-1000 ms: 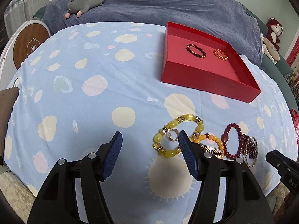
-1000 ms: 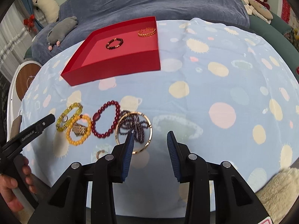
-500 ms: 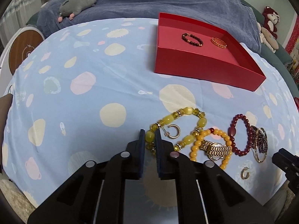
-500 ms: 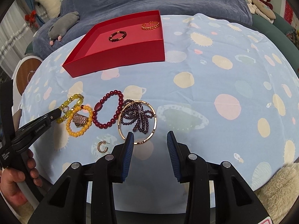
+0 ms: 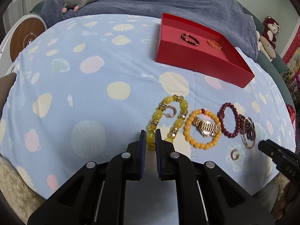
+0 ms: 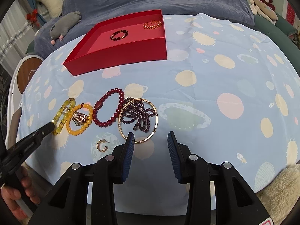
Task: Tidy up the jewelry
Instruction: 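Grasp the yellow bead bracelet with left while right grasps the thin gold bangle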
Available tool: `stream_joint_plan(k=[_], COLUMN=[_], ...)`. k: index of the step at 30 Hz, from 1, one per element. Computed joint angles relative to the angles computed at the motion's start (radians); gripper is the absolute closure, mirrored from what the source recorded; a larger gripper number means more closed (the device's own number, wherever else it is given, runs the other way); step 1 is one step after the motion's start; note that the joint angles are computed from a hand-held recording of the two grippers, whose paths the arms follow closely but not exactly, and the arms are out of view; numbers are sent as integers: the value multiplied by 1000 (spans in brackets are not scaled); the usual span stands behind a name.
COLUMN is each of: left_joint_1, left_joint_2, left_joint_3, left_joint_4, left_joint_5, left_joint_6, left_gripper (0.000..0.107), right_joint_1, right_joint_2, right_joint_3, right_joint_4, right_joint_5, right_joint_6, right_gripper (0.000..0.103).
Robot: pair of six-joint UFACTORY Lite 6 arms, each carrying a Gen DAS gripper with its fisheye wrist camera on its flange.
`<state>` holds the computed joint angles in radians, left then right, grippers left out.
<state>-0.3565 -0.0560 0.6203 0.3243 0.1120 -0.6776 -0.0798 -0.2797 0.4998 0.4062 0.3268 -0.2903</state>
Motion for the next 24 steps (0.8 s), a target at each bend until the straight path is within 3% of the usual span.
stream_joint_plan(k=[6, 11, 14, 18, 24], left_joint_1=[-4, -7, -1, 8, 13], left_joint_2=[-51, -50, -54, -58, -62], left_joint_3=[-56, -68, -75, -78, -82], left_joint_4=[0, 113, 36, -95, -220], left_joint_5=[-8, -29, -39, -44, -49], left_joint_6=[-7, -124, -47, 86, 210], left_gripper=[97, 97, 97, 97, 97], right_joint_1=[-10, -21, 3, 65, 105], right_joint_2=[54, 65, 71, 110, 177], right_joint_3=[8, 24, 32, 47, 83], right_joint_4=[53, 106, 133, 55, -75], right_joint_5=[-17, -8, -8, -51, -93], right_joint_6=[-49, -90, -102, 2, 154], right_gripper=[68, 68, 67, 51, 40])
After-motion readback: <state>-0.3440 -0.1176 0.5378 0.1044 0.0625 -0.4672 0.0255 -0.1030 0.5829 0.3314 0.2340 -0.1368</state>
